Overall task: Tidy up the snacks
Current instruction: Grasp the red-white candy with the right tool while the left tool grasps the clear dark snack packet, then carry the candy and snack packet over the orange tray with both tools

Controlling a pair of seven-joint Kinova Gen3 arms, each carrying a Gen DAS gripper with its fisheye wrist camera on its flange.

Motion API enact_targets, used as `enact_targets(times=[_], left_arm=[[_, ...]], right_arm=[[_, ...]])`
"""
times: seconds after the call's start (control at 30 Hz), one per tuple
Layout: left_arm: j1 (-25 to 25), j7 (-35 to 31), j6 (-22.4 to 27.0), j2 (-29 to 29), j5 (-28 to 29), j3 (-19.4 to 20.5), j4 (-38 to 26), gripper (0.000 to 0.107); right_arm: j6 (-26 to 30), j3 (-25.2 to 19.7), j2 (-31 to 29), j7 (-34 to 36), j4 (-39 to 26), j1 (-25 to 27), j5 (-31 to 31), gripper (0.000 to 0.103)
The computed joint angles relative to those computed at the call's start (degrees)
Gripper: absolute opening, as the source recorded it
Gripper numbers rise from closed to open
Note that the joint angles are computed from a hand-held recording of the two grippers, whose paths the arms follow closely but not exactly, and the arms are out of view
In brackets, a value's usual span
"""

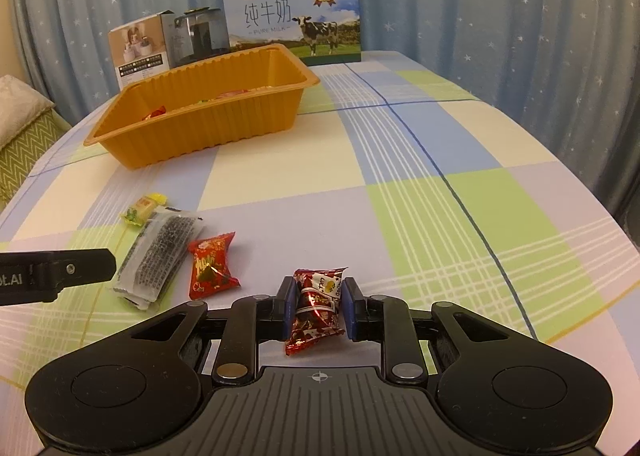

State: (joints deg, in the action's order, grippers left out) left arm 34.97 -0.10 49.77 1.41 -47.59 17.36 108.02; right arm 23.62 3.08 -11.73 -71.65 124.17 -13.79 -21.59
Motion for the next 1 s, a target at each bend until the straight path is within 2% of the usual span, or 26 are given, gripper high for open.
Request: enact_targets(times=[0.2,0.27,0.5,0.57,0.73,1.0], left_arm=[[0.3,-1.1,-2.4,1.7,-2.6,-0.6,-0.6,0.078],[1.0,-1.3,-1.3,3.1,-3.8,-0.9,-1.6,0.076],[2.2,-6.7,-2.8,5.6,-2.9,-3.2,-3.8,0.058],[2.5,-8.1,-3.4,6.4,-2.3,-3.8,-4.3,0.056],[4.3,-9.6,-2.9,8.5,-1.5,-5.3,-5.3,0.037],[5.4,-8.1,-1.5,7.8,-0.3,-6.2,-5.4,0.034]], right_arm=[[0.0,0.1,0.0,-1.0,-0.1,0.4,-0.1,0.024],[-0.6,0.3,0.0,-1.8,0.0,0.8,-0.3,0.023],[0.1,2.2,0.0,-0.7,-0.4,0.3,-2.8,0.023],[0.2,2.3,0.0,-0.4,-0.4,0.2,-3.5,0.023],[0.2,2.2,0.2,0.2,-0.5,0.4,-4.2,0.023],[-0.2,2.0,0.3,0.8,-0.6,0.0,-5.4,0.022]])
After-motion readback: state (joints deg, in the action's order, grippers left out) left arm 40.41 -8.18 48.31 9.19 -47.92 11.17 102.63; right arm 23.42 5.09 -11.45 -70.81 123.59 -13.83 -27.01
